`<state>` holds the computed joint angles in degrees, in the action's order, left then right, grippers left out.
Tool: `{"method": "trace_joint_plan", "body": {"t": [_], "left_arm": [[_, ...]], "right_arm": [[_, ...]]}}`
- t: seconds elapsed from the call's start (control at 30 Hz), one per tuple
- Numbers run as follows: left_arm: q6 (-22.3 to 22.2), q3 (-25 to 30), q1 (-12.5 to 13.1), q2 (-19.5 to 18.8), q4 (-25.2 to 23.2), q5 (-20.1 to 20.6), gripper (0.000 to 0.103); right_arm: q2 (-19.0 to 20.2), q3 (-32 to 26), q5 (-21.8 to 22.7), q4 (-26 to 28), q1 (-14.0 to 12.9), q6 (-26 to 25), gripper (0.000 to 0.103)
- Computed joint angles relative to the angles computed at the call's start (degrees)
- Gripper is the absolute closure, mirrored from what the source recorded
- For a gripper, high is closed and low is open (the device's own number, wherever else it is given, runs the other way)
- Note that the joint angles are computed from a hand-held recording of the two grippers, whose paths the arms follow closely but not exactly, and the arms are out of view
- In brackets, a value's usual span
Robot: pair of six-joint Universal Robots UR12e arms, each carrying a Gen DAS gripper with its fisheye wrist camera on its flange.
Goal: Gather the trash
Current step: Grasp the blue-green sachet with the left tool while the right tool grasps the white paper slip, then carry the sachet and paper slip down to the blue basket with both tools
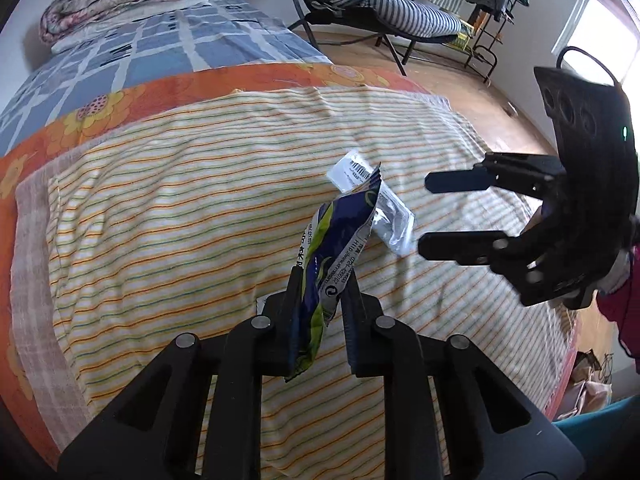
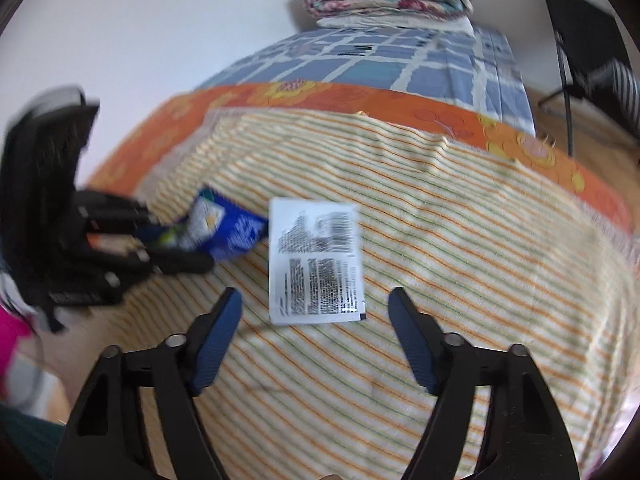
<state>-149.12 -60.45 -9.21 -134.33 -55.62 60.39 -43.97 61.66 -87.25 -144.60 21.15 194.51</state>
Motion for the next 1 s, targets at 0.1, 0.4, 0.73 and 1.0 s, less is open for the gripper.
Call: {"method": "trace_joint_plan", "body": {"t": [0.1, 0.4, 0.73, 1.0], "left_arm": [[-0.3, 0.0, -0.1, -0.1, 0.7, 0.6, 0.088], [-3.5, 0.3, 1.0, -0.3, 0.8, -2.3, 0.088], [-5.7, -1.3, 2.0, 0.8, 2.9, -2.2, 0.09], [-6.1, -4.3, 2.6, 3.1, 4.4, -2.4, 0.09]], "right_arm": [[1.6, -3.0, -4.9, 3.2, 1.0, -2.0, 0.05], [3.6, -6.6, -1.5, 8.0, -0.1, 7.2, 0.025], [7.7, -14.8, -11.3, 16.0, 1.9, 4.9, 0.044], [5.7, -12.7, -10.4, 16.4, 2.2, 6.1, 0.046]]}}
